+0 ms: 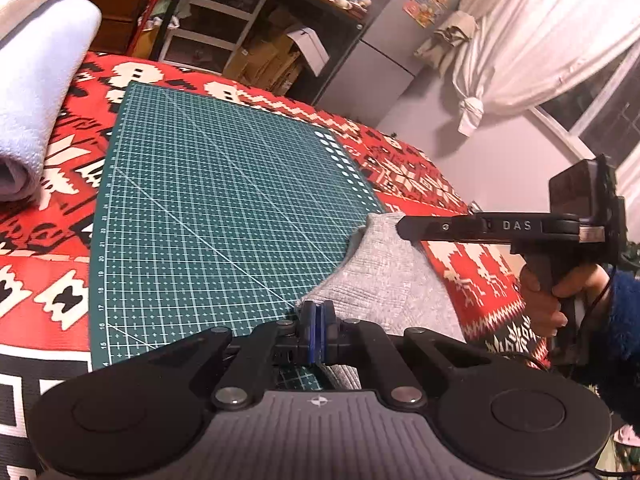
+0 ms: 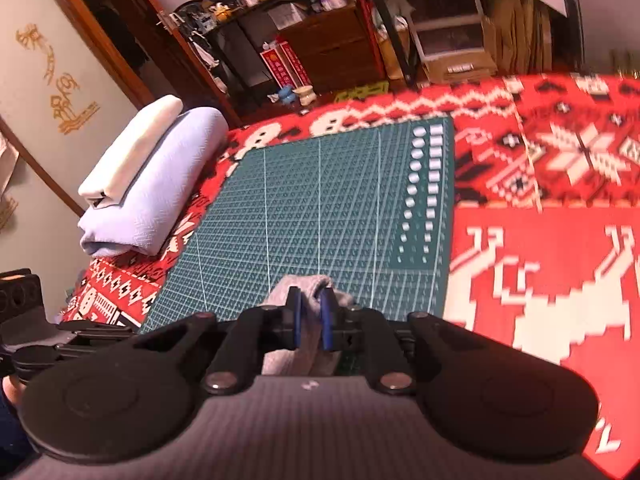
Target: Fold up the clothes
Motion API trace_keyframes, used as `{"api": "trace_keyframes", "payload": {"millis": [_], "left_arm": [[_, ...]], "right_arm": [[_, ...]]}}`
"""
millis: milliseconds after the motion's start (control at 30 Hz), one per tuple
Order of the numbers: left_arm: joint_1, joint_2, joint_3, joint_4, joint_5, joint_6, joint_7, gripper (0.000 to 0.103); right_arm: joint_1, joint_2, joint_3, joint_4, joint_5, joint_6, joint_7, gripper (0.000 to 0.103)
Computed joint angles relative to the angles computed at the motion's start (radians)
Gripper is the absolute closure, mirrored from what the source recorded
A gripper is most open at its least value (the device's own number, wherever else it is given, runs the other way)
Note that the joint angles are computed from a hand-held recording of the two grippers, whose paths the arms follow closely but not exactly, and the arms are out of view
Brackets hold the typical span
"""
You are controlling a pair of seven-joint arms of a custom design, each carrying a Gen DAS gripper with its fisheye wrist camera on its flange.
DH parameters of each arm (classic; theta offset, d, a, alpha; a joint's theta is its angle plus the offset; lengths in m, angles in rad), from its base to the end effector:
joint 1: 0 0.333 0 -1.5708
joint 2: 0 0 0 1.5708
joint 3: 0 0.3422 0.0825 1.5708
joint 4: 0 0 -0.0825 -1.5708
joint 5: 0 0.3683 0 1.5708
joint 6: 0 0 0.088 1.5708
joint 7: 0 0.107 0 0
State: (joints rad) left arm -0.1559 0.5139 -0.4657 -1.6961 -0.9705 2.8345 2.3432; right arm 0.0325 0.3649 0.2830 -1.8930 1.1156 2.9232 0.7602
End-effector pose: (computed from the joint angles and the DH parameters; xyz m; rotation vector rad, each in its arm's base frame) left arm 0.6241 -0.3276 0.4051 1.5072 -2.2878 1.3591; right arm 0.6384 0.1298 0.3990 -1.6596 1.5892 -0.1584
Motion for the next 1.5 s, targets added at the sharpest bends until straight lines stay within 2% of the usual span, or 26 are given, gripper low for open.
{"api": "trace_keyframes", "payload": {"millis": [67,133,167,200,267,433,533,600,667,767,867,933,1000,1067,1167,1200,1300,1367,1500], "left_arm": [[0.002,-0.001,-0.002,-0.005,-0.015,0.003,-0.018,0.1],[-0.001,-0.007,0.003,-0.013,-0.024,0.015,-0.045,0.096],[0.002,-0.016,-0.002,-0.023,-0.035,0.031,-0.04,0.091],[0.007,-0.026,-0.009,-0.035,-0.049,0.047,-0.028,0.089],[0.022,-0.046,-0.03,-0.057,-0.088,0.071,0.008,0.089],[0.045,-0.103,-0.064,-0.099,-0.243,0.064,0.13,0.089],[0.025,-0.13,-0.061,-0.118,-0.318,0.049,0.174,0.089],[0.002,-0.139,-0.051,-0.123,-0.341,0.032,0.194,0.089],[-0.037,-0.145,-0.028,-0.129,-0.317,0.026,0.199,0.089],[-0.087,-0.151,0.005,-0.139,-0.281,0.022,0.189,0.089],[-0.124,-0.158,0.027,-0.156,-0.23,0.06,0.16,0.091],[-0.122,-0.165,0.022,-0.165,-0.231,0.069,0.161,0.092],[-0.12,-0.173,0.017,-0.174,-0.241,0.075,0.168,0.092],[-0.118,-0.181,0.014,-0.181,-0.257,0.075,0.168,0.092],[-0.114,-0.201,0.011,-0.198,-0.3,0.059,0.185,0.092],[-0.117,-0.209,0.017,-0.206,-0.3,0.049,0.181,0.093],[-0.141,-0.225,0.043,-0.227,-0.245,0.016,0.125,0.093],[-0.163,-0.227,0.062,-0.239,-0.177,0.02,0.072,0.092],[-0.163,-0.25,0.051,-0.275,-0.179,0.058,0.069,0.093]], "right_arm": [[0.017,0.004,-0.013,-0.002,-0.046,0.012,0.021,0.092],[0.012,0.001,-0.007,-0.014,-0.066,0.019,0.037,0.086],[0.004,-0.003,0.0,-0.02,-0.06,0.026,0.039,0.083],[-0.009,-0.01,0.016,-0.028,-0.031,0.043,0.025,0.079],[-0.025,-0.032,0.042,-0.048,0.032,0.089,-0.024,0.079],[-0.02,-0.116,0.08,-0.109,0.231,0.144,-0.242,0.09],[0.033,-0.145,0.059,-0.148,0.243,0.17,-0.259,0.093],[0.066,-0.141,0.038,-0.159,0.246,0.18,-0.246,0.098],[0.106,-0.125,-0.001,-0.166,0.202,0.184,-0.181,0.098],[0.125,-0.092,-0.016,-0.167,0.159,0.218,-0.125,0.098],[0.096,-0.096,0.021,-0.175,0.168,0.253,-0.1,0.098],[0.056,-0.119,0.082,-0.185,0.246,0.28,-0.184,0.098],[0.055,-0.152,0.098,-0.196,0.349,0.274,-0.282,0.098],[0.079,-0.188,0.09,-0.222,0.383,0.251,-0.31,0.097],[0.131,-0.228,0.07,-0.268,0.372,0.233,-0.272,0.097],[0.146,-0.237,0.064,-0.28,0.387,0.23,-0.274,0.097],[0.198,-0.259,0.031,-0.328,0.323,0.231,-0.179,0.095],[0.223,-0.27,0.02,-0.338,0.421,0.241,-0.251,0.095],[0.278,-0.29,-0.018,-0.37,0.547,0.269,-0.326,0.094]]}}
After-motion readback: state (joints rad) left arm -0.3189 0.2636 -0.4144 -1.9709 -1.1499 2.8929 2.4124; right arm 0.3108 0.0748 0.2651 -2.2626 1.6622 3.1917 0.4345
